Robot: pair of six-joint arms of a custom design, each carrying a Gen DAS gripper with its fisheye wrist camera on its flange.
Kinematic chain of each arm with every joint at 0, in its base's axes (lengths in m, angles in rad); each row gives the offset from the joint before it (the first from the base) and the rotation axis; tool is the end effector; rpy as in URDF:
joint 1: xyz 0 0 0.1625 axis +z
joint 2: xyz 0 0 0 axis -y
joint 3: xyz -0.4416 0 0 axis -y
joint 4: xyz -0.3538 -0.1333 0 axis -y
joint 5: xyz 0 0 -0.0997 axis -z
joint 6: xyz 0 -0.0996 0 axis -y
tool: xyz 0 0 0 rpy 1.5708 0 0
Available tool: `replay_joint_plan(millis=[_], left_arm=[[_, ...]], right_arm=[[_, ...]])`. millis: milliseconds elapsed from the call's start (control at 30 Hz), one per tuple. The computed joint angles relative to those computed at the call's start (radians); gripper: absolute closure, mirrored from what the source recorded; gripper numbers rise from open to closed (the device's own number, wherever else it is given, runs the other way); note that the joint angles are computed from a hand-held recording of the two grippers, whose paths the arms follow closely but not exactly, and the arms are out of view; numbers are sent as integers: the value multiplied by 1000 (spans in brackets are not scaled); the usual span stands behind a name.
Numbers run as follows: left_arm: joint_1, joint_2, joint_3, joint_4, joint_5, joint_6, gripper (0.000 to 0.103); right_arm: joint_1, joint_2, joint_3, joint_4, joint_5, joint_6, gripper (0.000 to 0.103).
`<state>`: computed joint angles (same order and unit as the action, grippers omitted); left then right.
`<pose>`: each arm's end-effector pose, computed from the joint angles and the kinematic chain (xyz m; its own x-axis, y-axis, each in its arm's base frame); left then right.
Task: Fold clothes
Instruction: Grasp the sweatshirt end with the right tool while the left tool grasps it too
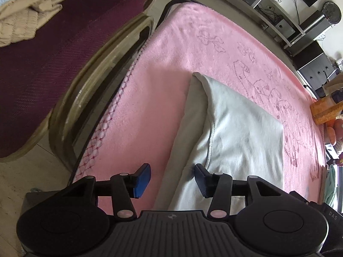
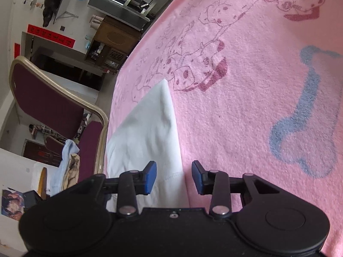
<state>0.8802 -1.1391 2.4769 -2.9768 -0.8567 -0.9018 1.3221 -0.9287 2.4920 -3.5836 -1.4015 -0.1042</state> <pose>-0.0833 -0.4125 0.1510 -0.8774 -0.3261 -0.3518 -0.0851 0.8276 -0.5548 0.0471 -0.4242 0.1173 -0.9912 0.0799 -0.1057 0.1192 0.8861 -0.4479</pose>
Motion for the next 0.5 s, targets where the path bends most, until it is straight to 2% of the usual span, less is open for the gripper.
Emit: replay_joint_plan(millis=[167,333,433,500], left_arm=[[45,28,-43,-55,-78,146,54],[65,48,-71,-68,-94,220,55],[72,55,-80,-74,-79,225,58],[78,57,-81,-85,-94,243,55]], right_arm=[[-2,1,-27,55,25,-12,72],[9,-1,-58,135,40,-45,73],[10,25,-64,74,29,-18,74],[-9,37,-72,66,65,2,74]])
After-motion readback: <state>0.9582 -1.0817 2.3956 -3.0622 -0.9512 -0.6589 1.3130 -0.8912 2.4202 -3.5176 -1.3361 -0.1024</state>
